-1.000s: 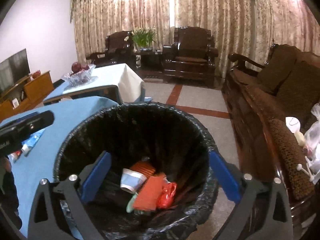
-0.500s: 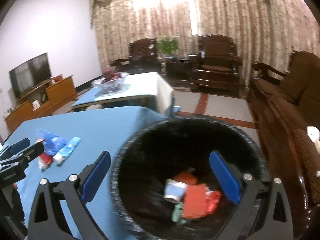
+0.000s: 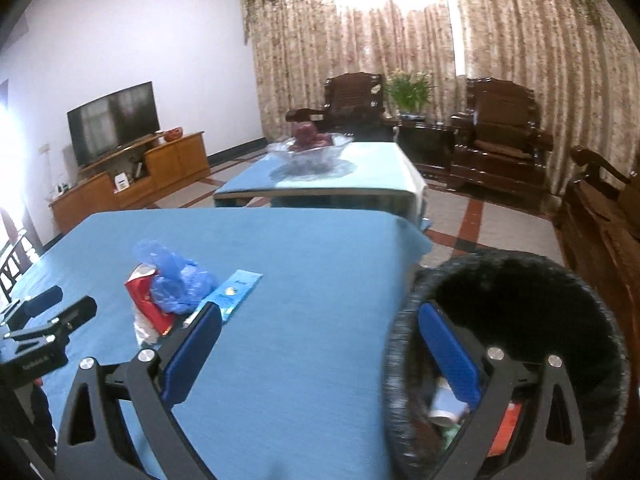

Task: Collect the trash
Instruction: 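Move both open tools back over the remaining pile, then grasp the white tissue with the left tool while the right tool grasps the blue tube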

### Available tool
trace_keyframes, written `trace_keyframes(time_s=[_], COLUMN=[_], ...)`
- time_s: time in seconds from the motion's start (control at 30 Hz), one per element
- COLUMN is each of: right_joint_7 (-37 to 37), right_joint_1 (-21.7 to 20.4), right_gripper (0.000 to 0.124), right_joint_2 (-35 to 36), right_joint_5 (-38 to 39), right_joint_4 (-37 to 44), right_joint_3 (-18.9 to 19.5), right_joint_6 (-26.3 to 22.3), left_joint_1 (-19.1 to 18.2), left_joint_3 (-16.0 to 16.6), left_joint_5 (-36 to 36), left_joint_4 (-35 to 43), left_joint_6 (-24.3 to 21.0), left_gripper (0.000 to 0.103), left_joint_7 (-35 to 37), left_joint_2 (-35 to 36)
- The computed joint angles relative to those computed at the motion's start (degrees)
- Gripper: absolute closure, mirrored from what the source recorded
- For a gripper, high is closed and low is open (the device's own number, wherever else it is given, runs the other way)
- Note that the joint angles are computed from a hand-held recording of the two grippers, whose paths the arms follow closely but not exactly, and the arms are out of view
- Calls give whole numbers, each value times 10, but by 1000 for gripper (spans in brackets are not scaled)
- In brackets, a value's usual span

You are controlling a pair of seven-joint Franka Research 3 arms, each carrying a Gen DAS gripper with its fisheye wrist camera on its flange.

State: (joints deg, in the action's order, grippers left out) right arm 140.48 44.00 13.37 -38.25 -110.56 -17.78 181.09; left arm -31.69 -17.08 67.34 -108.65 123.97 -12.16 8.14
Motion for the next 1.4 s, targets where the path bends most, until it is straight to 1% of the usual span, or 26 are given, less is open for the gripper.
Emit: trace_keyframes(time_s=[0.13,0.23,0.37,0.47,0.53,0.67,0.7,0.77,0.8,0.9,0.93,1.0,1.07,1.13,1.2,1.3,1.4], right_joint_7=[-51,-79,-131,-161,-184,-218,-225,-249,-258,-279,-281,-273,-253,-236,-239,-271,-294], right_joint_1=[-22,-10,-16,-13,-15,-12,-9,-19,-24,-41,-41,-31,-18,-16,-32,-61,-61], right_gripper=[27,27,29,31,32,35,36,36,39,46,48,51,51,51,51,51,51], right_joint_2=[38,74,118,149,173,205,215,230,232,240,238,229,216,207,200,207,231], right_joint_5=[58,90,146,182,207,233,237,251,259,285,288,274,251,234,240,274,286], right_joint_4=[37,72,121,159,193,238,255,282,288,302,299,286,270,257,245,254,290], right_joint_3=[47,54,84,96,107,115,116,132,139,160,159,140,118,110,124,159,164], right_joint_6=[-19,-36,-61,-82,-103,-138,-157,-192,-209,-233,-235,-235,-239,-238,-226,-216,-234], left_joint_1=[9,21,37,45,53,62,64,68,69,73,74,74,74,73,73,71,67], left_joint_3=[2,4,8,9,12,15,15,17,17,19,19,19,19,20,21,22,22], left_joint_5=[-14,-26,-35,-36,-38,-39,-37,-36,-36,-36,-36,-35,-33,-32,-32,-31,-32], left_joint_4=[-26,-47,-67,-75,-82,-92,-94,-97,-99,-106,-105,-103,-100,-96,-95,-88,-82], left_joint_6=[3,11,29,40,53,69,72,79,81,94,95,98,102,104,108,107,104], left_gripper=[13,13,13,13,13,13,13,13,13,13,13,13,13,13,13,13,13], left_joint_7=[-7,-11,-10,-9,-10,-8,-10,-11,-12,-17,-17,-15,-15,-14,-13,-11,-10], left_joint_2=[-13,-21,-25,-24,-25,-25,-25,-25,-25,-25,-25,-22,-19,-15,-14,-8,-4])
